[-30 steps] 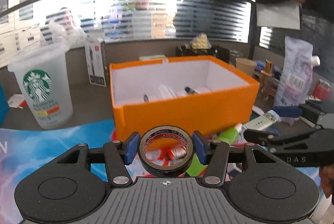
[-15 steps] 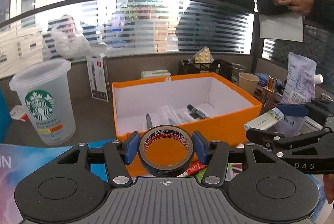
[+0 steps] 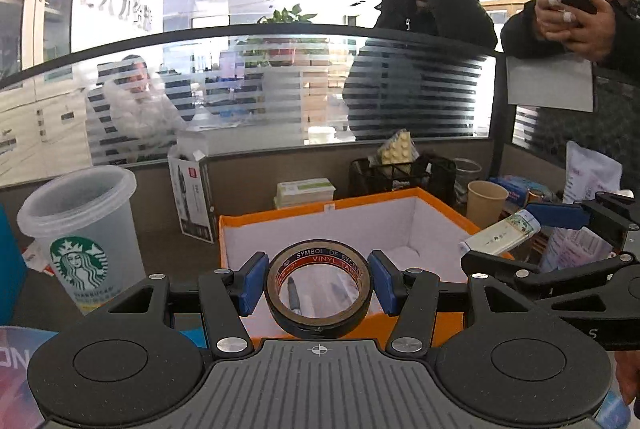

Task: Organize rigid objects
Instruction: 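Carry tape roll and white tube into the orange box and release them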

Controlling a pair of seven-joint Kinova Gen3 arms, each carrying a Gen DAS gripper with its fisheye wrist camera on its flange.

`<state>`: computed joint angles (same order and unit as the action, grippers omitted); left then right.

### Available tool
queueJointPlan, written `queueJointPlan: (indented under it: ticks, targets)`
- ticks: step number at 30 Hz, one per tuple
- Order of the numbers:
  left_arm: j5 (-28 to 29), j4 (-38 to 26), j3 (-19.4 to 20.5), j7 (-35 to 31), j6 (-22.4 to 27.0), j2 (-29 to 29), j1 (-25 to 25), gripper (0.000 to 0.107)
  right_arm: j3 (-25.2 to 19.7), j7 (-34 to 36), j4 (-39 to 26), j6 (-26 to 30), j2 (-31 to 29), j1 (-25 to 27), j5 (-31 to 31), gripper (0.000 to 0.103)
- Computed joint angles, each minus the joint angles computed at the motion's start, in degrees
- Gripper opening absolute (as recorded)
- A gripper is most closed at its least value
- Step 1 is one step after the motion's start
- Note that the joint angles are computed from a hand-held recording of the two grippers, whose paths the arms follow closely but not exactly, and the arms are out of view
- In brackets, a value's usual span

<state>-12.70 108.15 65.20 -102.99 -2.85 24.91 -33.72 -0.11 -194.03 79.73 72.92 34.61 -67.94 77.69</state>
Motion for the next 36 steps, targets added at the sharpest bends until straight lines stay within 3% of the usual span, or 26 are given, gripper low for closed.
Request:
queueJointPlan:
  ticks: [5,13,20,26,33,36]
  targets:
    - [2.7,-5.1,-5.2,-0.3,4.4,1.3,6.2,0.053,0.2,-1.0,0.7,-1.7,-0.6,1.6,0.7,0.081]
    - [8.8,-12.9,-16.6,-2.7,11.1,2.4,17.3,0.053,0.3,-1.0,1.1,-3.8,-1.0,4.0,0.4,0.081]
    - [11.7,-21.9,-31.4,-1.5,18.9,3.5,30.7,0.053,0.1,0.5,1.3,-9.9,-2.2,8.3,-1.4,0.081]
    - [11.7,-30.3,-43.2,0.9,26.3,5.9,41.3,0.053,0.1,7.4,-0.9,-18.3,-3.4,14.2,-7.6,0.081]
    - [14.2,-37.7,-50.4,0.0,35.4,9.6,46.9,0.053,1.5,19.0,-5.9,-21.4,-1.2,17.1,-17.8,0.081]
    - [16.2,-39.8,-52.7,-0.5,38.6,10.7,48.2,0.053,3.1,20.4,-6.0,-22.4,-0.6,16.8,-20.1,0.081]
